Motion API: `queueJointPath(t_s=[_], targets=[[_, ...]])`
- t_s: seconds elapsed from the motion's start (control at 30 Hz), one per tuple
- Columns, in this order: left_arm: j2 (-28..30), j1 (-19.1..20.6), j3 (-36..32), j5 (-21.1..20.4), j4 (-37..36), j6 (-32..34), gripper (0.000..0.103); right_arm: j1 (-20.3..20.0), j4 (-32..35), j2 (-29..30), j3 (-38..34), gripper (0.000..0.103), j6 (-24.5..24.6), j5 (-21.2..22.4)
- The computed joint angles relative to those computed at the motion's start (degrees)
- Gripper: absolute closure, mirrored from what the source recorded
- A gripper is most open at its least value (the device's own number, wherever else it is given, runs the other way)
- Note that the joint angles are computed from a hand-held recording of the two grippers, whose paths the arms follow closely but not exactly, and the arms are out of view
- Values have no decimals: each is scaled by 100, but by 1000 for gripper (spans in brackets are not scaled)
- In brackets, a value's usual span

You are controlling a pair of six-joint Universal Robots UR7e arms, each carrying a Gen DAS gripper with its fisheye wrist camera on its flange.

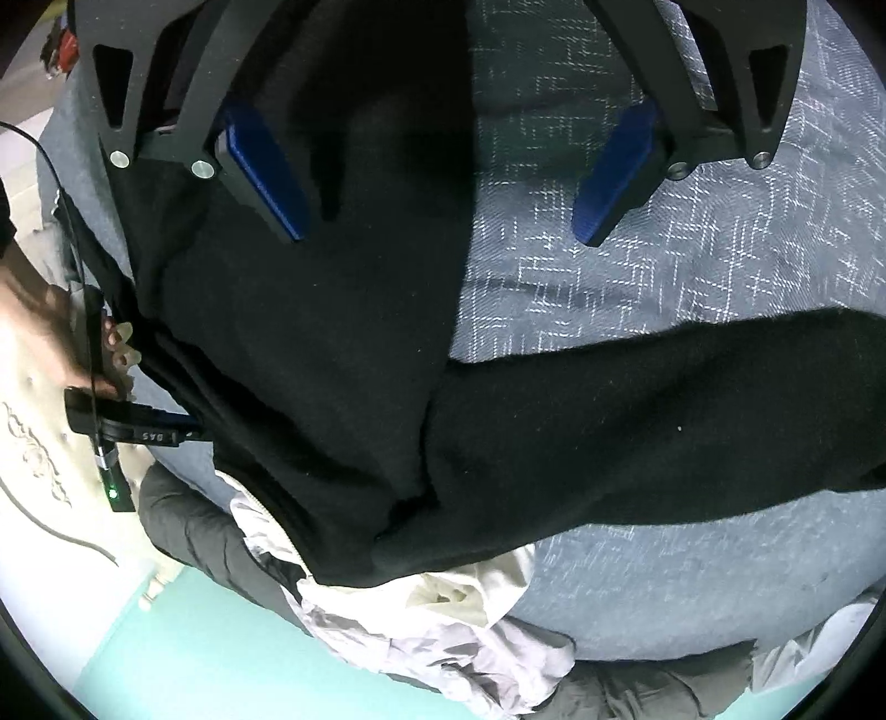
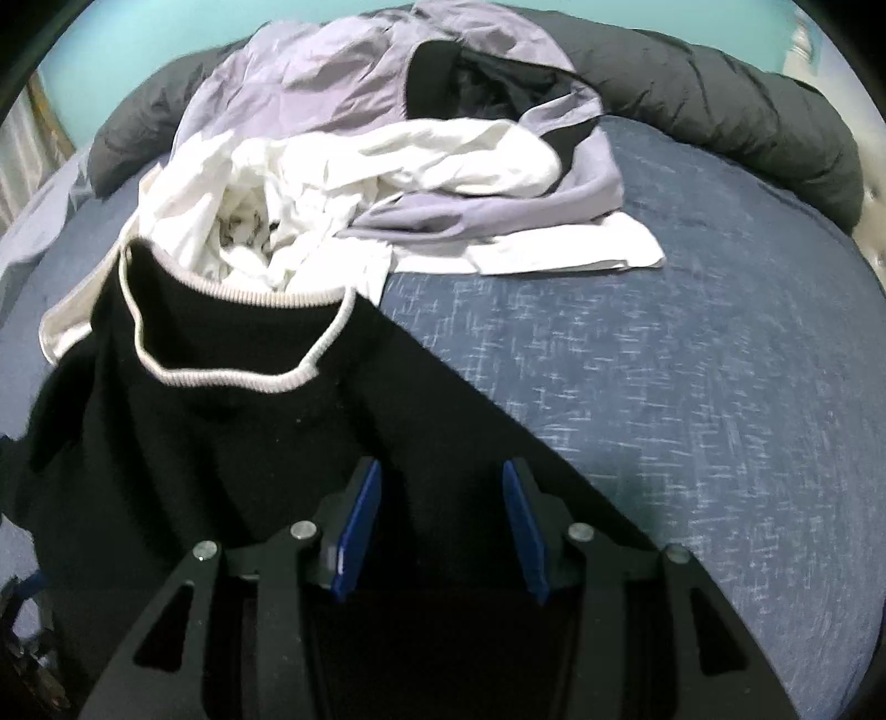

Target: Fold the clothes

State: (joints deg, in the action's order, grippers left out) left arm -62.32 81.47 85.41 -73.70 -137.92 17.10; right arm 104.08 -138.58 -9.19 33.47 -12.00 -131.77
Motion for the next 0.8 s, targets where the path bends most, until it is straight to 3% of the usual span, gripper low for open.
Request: queueJointPath(t_s=[0.2,0.33,0.53,0.67,0.77,0.8], targets=[[-10,-17,12,-49,-17,56,4,76,117,24,231,57,-646,85],[-10,6,-6,-98,-9,27,4,72,-368,-24,333,57,-718,126],[1,34,-33,-141,15,20,4,78,-791,-139,578,57,-1020,642],[-7,33,-24,-150,11,26,4,62,-482,-21,405,57,-983,572],[4,39,-35,-156,8,32,4,95,-313,183,166,57,-1135,289],[4,41,-38,-159,14,29,4,110,-264,275,45,61,-1197,190]])
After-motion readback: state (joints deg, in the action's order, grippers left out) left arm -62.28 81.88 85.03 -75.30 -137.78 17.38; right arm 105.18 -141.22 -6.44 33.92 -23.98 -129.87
